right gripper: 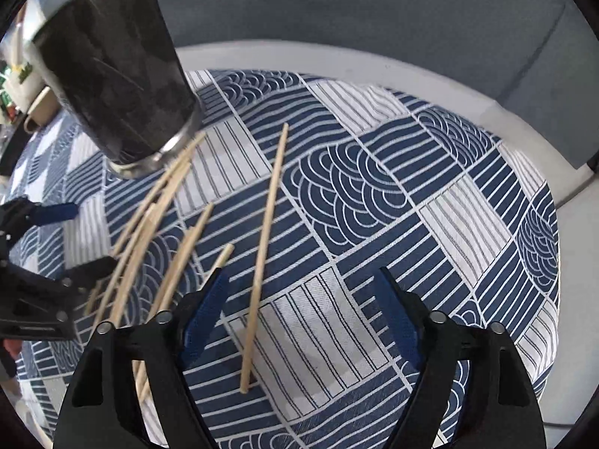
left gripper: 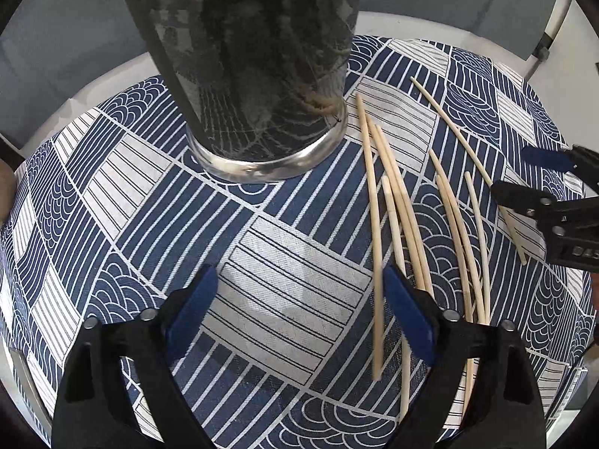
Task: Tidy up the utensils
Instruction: 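Close the left gripper on a stick while the right gripper grasps another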
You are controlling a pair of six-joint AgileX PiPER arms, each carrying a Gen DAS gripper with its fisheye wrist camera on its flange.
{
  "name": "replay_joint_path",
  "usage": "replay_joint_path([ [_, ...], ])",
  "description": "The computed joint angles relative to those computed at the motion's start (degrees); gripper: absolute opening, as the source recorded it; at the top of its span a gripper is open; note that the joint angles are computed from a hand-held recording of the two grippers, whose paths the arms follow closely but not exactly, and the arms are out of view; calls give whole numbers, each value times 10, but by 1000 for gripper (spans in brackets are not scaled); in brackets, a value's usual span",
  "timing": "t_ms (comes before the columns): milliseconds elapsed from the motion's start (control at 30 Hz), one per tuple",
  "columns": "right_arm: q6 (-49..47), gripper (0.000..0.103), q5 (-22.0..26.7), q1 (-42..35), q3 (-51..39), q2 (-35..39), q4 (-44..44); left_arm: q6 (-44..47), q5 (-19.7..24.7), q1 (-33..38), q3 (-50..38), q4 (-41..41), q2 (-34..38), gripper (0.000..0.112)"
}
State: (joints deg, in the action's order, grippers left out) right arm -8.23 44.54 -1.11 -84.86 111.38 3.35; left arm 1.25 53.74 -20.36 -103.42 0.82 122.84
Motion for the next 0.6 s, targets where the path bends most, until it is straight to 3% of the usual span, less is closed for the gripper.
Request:
replay_joint_path([
  [100, 13, 65, 13, -1, -9, 11, -5, 6, 8, 4, -5, -3, -2, 67],
  [133, 12, 59, 16, -1, -11, 12, -6, 17, 15, 5, -8, -6, -3, 57],
  [200, 0, 44, 33, 2, -25, 15, -2, 38, 35, 6, -21, -13, 0, 45],
  [267, -2, 17, 53, 4, -42, 21, -2, 55, 47, 7, -29, -22, 2, 26],
  [333, -1, 5, 71, 8, -59, 28, -12, 73, 67, 12, -44, -37, 8, 9],
  [500, 1, 4, 91, 6, -79, 38, -15, 89, 87, 23, -41, -57, 4, 6],
  [600, 0, 5, 88, -8, -68, 29, -5, 101, 73, 34, 1, -61, -22, 6],
])
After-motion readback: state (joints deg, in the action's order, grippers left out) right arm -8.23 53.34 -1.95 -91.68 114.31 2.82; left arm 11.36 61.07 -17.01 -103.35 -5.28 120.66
